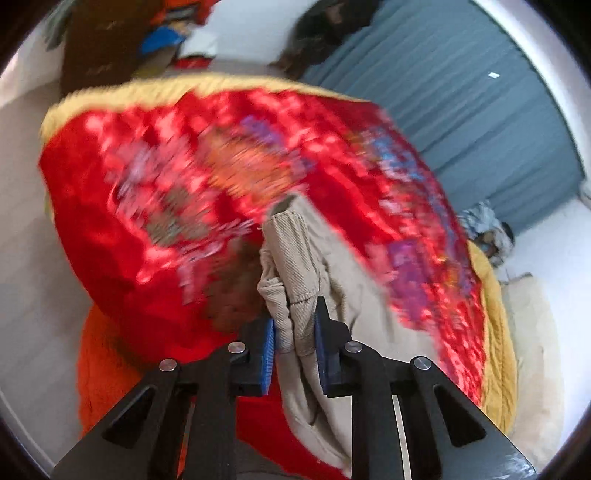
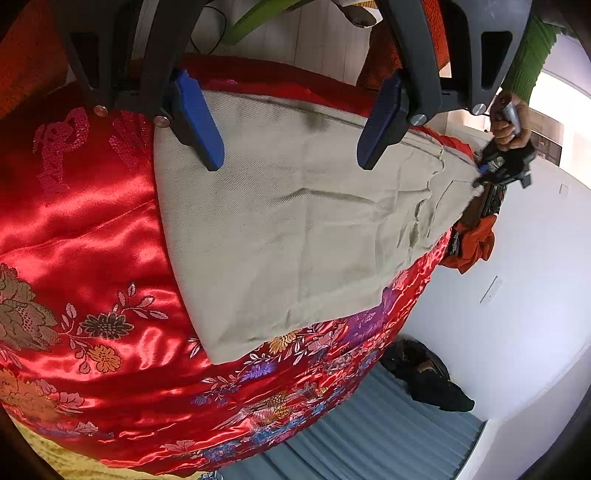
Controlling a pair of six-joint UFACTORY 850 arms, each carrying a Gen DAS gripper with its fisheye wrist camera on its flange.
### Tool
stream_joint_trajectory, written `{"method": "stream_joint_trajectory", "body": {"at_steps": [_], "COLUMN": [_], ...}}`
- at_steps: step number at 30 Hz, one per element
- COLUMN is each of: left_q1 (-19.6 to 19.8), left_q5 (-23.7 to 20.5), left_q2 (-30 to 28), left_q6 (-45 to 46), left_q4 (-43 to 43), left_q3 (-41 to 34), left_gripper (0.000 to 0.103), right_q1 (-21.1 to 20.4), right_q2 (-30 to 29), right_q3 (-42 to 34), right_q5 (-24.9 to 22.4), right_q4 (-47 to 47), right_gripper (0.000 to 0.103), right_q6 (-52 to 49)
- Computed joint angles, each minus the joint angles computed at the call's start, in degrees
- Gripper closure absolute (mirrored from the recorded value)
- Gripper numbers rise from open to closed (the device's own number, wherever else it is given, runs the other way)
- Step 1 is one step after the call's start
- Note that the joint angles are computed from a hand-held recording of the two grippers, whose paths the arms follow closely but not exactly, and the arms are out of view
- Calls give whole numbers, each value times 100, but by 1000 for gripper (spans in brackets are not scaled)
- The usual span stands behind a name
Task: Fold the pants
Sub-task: 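Grasp the elastic waistband with the left tool and fold it over the trousers, then open the left tool and withdraw it from the folded trousers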
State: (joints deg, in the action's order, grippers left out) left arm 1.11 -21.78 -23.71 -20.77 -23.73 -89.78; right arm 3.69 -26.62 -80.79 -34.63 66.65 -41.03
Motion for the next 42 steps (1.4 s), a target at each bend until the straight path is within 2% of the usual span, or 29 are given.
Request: {"method": "stream_joint_trajectory", "body": {"at_steps": [6,11,14,18,20,22,24,26,27,28,30,32,33,35,39,42], "left_q1": [-631,-1317,-1732,-2289,-2575,-2910,-3173,-3326,-3349,-3327,-3157,-3025,-2898,-2726,-2361,-2187], "left_q5": [-122,-326,-635,-1245,-1381,-1376,-1886,-2364,-2427,-2308,-1940,-1549,-1378,-1249,-831,-745], "left_q2": [135,-149,-605,-1562,-1916,-2149,-2646,-2881,-2837,-2625,-2048,-1587,-1333,-1042,-608,-450], "left_q6": [407,1647,2235,2469,2532,2404,2475,2417,2366,2472,2979,3077,3096,2879,1439,655], "left_q4": [869,426,147,238,565,1291,1837,2299,2387,2234,1644,1516,1406,1484,2734,3373], "left_q3": [-662,-1424,-2086,-3214,-3511,-3538,-3958,-4169,-4100,-3790,-3028,-2408,-2123,-1841,-1255,-908], "left_gripper": [86,86,86,86,86,81,68,68,68,67,49,37,35,35,35,35], "right_q1": [-38,-100,-170,-333,-402,-480,-568,-638,-682,-696,-758,-784,-779,-734,-546,-287], "right_q2": [24,207,483,889,1016,1087,1111,1124,1131,1140,1136,1127,1081,927,477,304], "right_q3": [26,221,514,998,1169,1281,1350,1408,1434,1448,1471,1471,1427,1223,514,226], "right_q5": [-61,-40,234,678,826,925,891,857,827,825,766,724,685,548,-236,-314], "right_q4": [356,1199,2034,3460,3953,4263,4394,4490,4531,4577,4635,4540,4363,3882,2249,1549], "right_gripper": [29,29,29,29,29,29,29,29,29,29,29,29,29,29,29,29], "right_q6": [-288,-1079,-1844,-2913,-3201,-3267,-3189,-3121,-3097,-3093,-3094,-3003,-2889,-2616,-1851,-1599]}}
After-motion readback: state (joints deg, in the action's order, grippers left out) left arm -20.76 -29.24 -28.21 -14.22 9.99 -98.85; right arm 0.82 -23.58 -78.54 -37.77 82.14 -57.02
